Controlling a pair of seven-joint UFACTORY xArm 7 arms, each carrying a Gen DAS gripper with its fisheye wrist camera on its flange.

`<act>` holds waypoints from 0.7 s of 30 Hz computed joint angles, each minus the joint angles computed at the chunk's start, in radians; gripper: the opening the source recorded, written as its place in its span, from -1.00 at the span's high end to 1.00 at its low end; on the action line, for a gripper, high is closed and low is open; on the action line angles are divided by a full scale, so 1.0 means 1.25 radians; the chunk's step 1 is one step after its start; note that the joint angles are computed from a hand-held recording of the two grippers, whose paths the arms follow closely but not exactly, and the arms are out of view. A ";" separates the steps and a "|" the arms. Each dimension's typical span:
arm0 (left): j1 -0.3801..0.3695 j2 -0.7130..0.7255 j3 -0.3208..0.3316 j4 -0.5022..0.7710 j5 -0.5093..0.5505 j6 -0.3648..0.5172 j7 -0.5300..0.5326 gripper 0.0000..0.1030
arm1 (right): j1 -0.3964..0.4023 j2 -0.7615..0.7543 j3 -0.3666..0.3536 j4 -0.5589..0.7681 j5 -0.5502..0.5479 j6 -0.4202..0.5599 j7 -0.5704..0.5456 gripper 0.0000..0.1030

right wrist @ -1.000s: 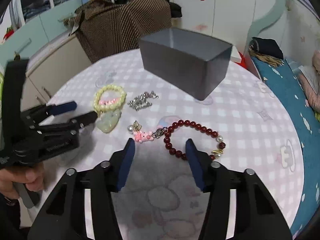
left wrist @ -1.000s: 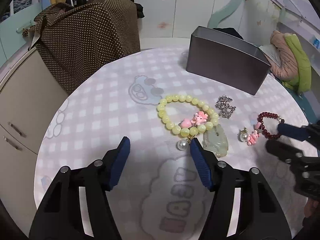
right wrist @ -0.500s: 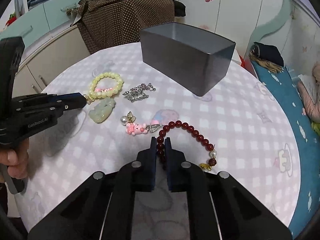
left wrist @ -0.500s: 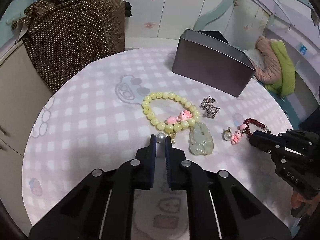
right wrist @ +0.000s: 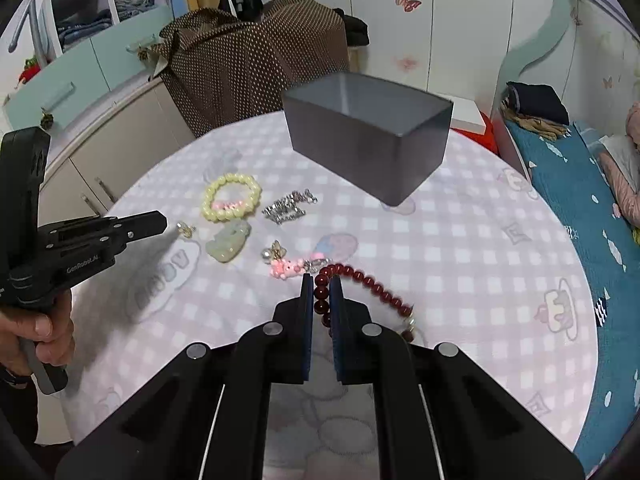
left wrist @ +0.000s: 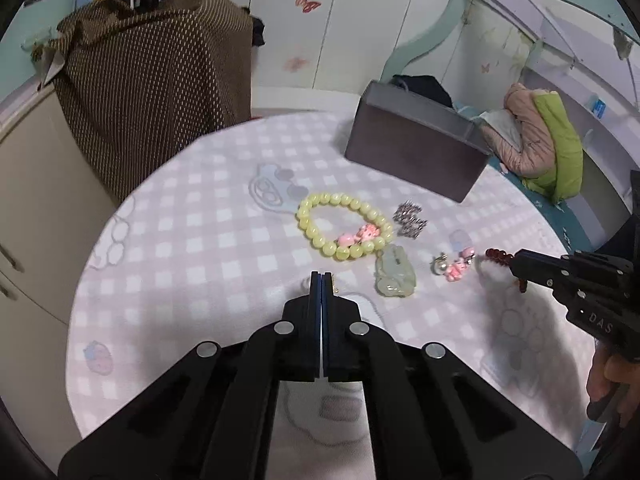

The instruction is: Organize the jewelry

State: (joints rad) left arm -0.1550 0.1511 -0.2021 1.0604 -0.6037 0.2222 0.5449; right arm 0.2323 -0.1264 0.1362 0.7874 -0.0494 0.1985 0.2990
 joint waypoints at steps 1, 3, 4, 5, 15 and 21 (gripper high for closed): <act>0.006 -0.009 -0.007 -0.004 -0.019 0.000 0.019 1.00 | 0.004 -0.004 -0.003 -0.001 0.010 -0.001 -0.008 0.87; 0.004 -0.021 -0.007 -0.010 -0.034 -0.004 0.036 1.00 | 0.006 -0.011 -0.004 -0.002 0.016 -0.002 -0.014 0.87; 0.001 -0.024 -0.004 -0.012 -0.034 -0.007 0.040 1.00 | 0.005 -0.015 -0.003 -0.002 0.014 0.000 -0.013 0.87; -0.004 -0.024 0.002 -0.014 -0.023 -0.010 0.033 1.00 | 0.006 -0.016 -0.003 -0.002 0.016 0.001 -0.016 0.87; 0.034 0.050 -0.032 0.017 0.059 -0.014 0.009 0.14 | 0.023 -0.011 -0.005 -0.006 0.056 0.012 -0.046 0.87; 0.038 0.075 -0.033 0.054 0.043 0.020 0.036 0.11 | 0.022 -0.012 -0.004 -0.005 0.058 0.014 -0.048 0.87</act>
State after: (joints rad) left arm -0.1081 0.2445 -0.2432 1.1283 -0.5501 0.2470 0.5904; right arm 0.2599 -0.1415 0.1312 0.7811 0.0237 0.2165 0.2387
